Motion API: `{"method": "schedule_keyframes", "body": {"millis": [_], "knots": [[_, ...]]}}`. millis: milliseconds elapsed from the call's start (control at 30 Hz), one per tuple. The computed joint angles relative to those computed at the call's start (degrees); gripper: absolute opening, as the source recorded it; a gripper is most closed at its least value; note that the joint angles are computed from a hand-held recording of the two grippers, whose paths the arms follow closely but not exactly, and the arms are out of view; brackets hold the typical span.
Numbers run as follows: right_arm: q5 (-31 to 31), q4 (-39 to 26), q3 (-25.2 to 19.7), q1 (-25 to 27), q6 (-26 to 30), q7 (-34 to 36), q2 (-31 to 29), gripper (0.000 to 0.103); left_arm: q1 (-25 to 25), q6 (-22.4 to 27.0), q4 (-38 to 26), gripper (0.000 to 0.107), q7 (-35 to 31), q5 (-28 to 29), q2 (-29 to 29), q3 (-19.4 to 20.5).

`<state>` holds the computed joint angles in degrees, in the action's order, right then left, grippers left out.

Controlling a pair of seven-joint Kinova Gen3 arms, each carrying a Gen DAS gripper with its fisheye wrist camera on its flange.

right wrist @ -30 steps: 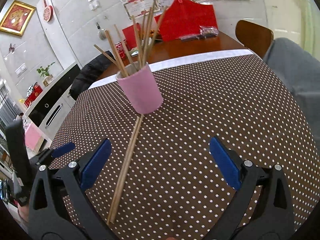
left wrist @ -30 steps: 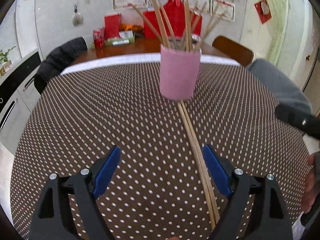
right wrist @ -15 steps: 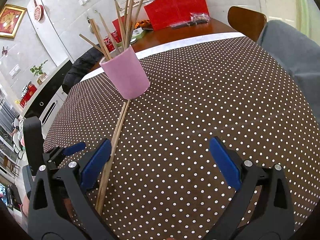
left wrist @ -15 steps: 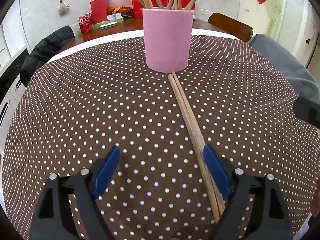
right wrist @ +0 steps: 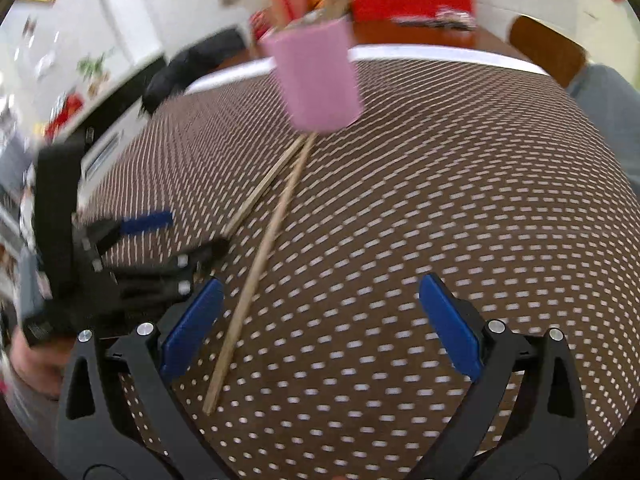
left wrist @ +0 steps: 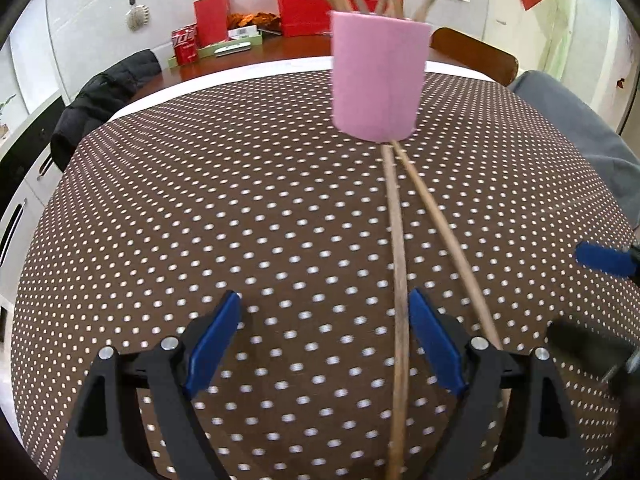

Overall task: Organize utensils
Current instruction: 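Move both open tools down to the last chopsticks beside the cup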

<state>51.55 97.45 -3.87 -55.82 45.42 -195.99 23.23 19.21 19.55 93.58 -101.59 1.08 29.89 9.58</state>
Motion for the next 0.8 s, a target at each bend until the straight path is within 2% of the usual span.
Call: {"method": "schedule_keyframes", "body": {"millis": [67,133,200,267,400,467,567,633,700,767,800], "knots": [[-2.2,-3.4,-2.6,2.4,0.8,4.7,2.3,0.095,-0.9,0.0,0.2,0.085,-0.6,0.2,-0.1,0.3],[-4.1,-7.3,-2.4,1.8,4.5,9.3,4.8,0.081,-1.2,-0.5,0.5,0.085,-0.7,0.3,-0.1,0.2],[-4.2,-10.5,0.8,-1.7,9.1,14.0,7.8,0.071,-1.8,-0.5,0.8,0.085,-1.3,0.5,-0.3,0.6],[-6.0,-11.5,0.9,-1.7,11.0,15.8,7.6,0.06,-2.5,-0.4,0.7,0.085,-2.1,0.8,-0.1,1.1],[-5.4,-7.5,-3.6,3.3,10.7,14.9,4.6,0.059,-0.5,0.5,-0.5,0.085,-1.8,-0.1,0.2,-0.3],[-6.3,-6.0,-4.1,5.4,8.8,15.8,3.2,0.059,1.4,1.7,-2.2,0.085,-1.5,-1.5,0.8,-1.5],[-7.2,-6.6,-3.9,7.4,6.7,18.6,3.1,0.059,4.3,4.4,-5.9,0.085,-0.9,-4.2,2.2,-3.3],[-8.1,-8.7,-4.3,8.8,5.6,20.9,4.3,0.059,4.4,6.9,-8.9,0.083,-1.6,-5.0,3.5,-2.7],[-9.4,-12.0,-3.9,9.6,6.6,24.6,6.2,0.057,2.1,9.7,-11.3,0.065,-4.8,-2.9,4.5,0.2],[-10.0,-15.3,-3.0,9.2,8.9,27.7,8.2,0.038,-0.4,13.4,-13.6,0.024,-8.6,0.0,5.6,3.4],[-10.5,-15.9,-2.7,9.1,8.8,28.9,8.4,0.024,-0.3,13.8,-14.0,0.012,-9.2,0.0,5.6,3.5]]}}
